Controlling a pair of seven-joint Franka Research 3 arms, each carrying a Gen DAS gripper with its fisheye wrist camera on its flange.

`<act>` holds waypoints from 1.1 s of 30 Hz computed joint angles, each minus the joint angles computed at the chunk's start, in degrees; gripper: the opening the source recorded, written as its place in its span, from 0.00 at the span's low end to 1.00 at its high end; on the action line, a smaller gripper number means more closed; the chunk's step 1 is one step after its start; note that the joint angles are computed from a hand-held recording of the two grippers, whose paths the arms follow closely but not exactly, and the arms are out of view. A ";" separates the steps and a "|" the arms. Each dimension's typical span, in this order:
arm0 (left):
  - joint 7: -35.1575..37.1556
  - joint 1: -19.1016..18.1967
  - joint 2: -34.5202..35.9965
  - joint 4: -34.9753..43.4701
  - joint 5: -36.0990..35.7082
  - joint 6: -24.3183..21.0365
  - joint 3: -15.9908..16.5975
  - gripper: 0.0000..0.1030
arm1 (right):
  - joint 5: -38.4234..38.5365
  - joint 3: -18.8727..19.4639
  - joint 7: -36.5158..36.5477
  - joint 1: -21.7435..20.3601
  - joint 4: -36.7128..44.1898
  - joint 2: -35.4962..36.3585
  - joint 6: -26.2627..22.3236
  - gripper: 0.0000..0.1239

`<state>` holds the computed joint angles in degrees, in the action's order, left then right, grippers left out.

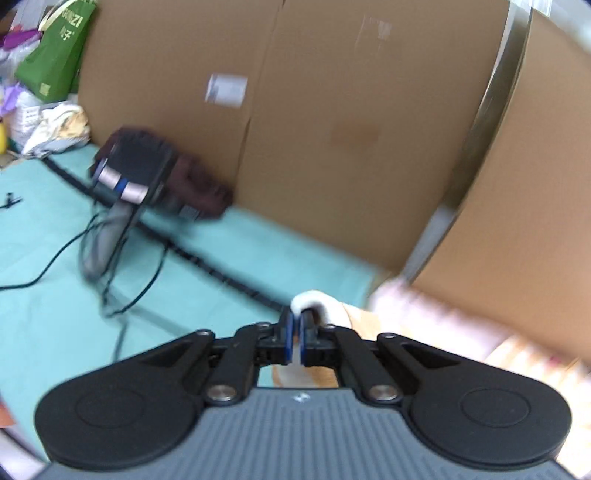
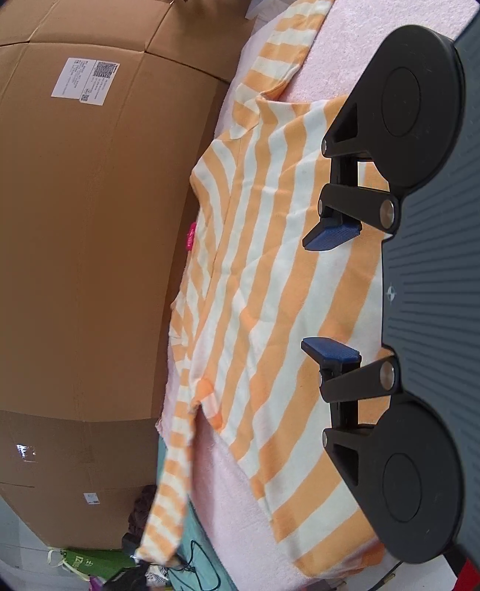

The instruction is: Fold clothes

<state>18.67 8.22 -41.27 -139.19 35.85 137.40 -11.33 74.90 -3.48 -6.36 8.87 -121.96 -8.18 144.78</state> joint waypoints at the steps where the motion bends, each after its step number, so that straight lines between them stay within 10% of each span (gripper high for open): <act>1: 1.37 -0.49 1.30 0.54 -0.87 -3.05 -0.40 0.00 | 0.78 -0.10 -0.50 0.13 0.29 -0.05 -0.91 0.45; 11: 3.93 -0.80 10.52 10.41 10.60 -37.15 -8.76 0.25 | -0.39 1.38 0.65 0.93 9.08 4.32 -8.05 0.45; 14: 4.21 -5.03 8.49 9.89 13.77 -31.06 -7.04 0.21 | -4.64 3.27 5.54 1.42 17.60 9.95 -9.94 0.42; 18: 8.77 -9.19 13.53 10.86 18.35 -18.75 -4.92 0.61 | -12.32 7.56 11.23 3.38 30.73 20.11 -6.51 0.40; 22: 12.60 -10.05 21.79 14.11 17.54 -14.10 -3.42 0.47 | -29.55 8.89 22.27 8.33 43.07 30.74 -3.07 0.36; 25: 13.98 -10.06 24.22 14.58 14.68 -14.46 -1.75 0.36 | -39.56 8.25 33.32 10.37 54.80 38.58 -11.58 0.29; 30: 14.12 -9.33 20.54 9.20 14.18 -12.30 -0.37 0.54 | -44.78 11.94 35.14 9.09 64.16 44.88 -20.10 0.35; 33: 13.31 -8.85 19.15 7.45 15.67 -11.52 -1.19 0.60 | -45.85 12.45 39.47 9.38 67.17 46.94 -19.15 0.01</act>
